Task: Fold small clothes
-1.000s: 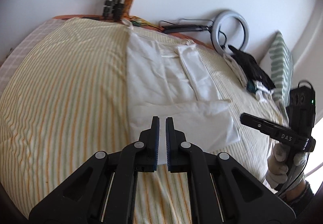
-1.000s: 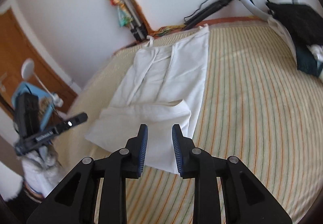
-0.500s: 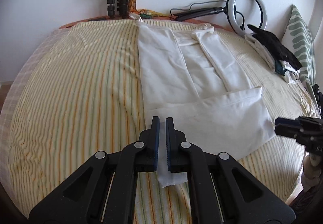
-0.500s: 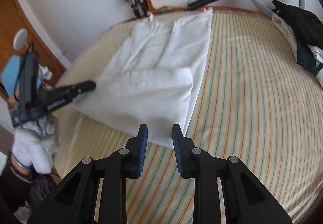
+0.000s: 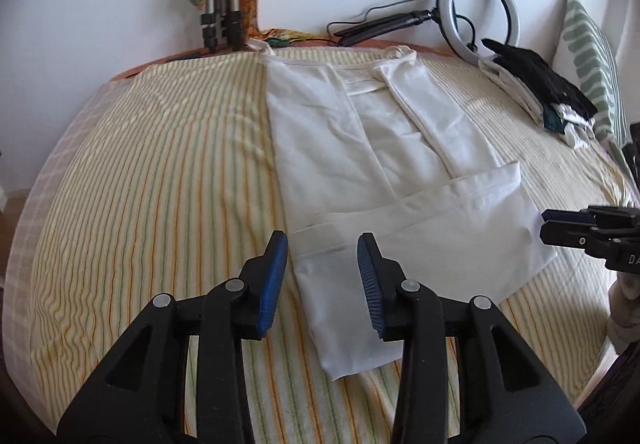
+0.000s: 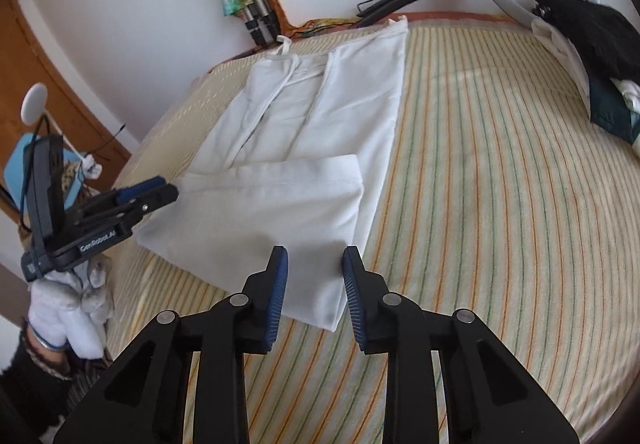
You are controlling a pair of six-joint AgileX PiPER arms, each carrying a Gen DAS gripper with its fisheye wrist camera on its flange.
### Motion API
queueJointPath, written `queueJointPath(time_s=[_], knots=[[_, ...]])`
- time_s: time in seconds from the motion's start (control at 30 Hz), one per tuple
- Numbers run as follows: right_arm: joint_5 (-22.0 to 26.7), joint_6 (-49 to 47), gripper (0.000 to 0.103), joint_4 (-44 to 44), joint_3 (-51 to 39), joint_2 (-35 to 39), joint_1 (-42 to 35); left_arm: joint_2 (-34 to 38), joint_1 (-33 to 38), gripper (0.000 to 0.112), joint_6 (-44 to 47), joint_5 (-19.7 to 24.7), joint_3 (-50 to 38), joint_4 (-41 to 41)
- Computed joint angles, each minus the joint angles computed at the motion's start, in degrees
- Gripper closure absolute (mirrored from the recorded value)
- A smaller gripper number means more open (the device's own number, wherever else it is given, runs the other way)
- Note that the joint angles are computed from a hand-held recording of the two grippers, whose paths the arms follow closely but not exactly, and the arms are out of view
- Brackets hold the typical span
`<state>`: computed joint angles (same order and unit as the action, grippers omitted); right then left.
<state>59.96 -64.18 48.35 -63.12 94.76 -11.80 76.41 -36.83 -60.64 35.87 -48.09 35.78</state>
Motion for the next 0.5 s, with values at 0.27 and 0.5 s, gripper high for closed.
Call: queueJointPath(time_s=[0.27,0.5], knots=[[-1.55,-1.52,0.099,-1.17,2.07,-1.01,0.80,1.81,-0.43,0.108,-0.52,1.34,-1.03,1.31],[0.03,-0.03,0.102,-0.89,2.79,-1.43,-1.55,1.38,-2.96,0.111,-8.18,2.72,-1.95,11.28]])
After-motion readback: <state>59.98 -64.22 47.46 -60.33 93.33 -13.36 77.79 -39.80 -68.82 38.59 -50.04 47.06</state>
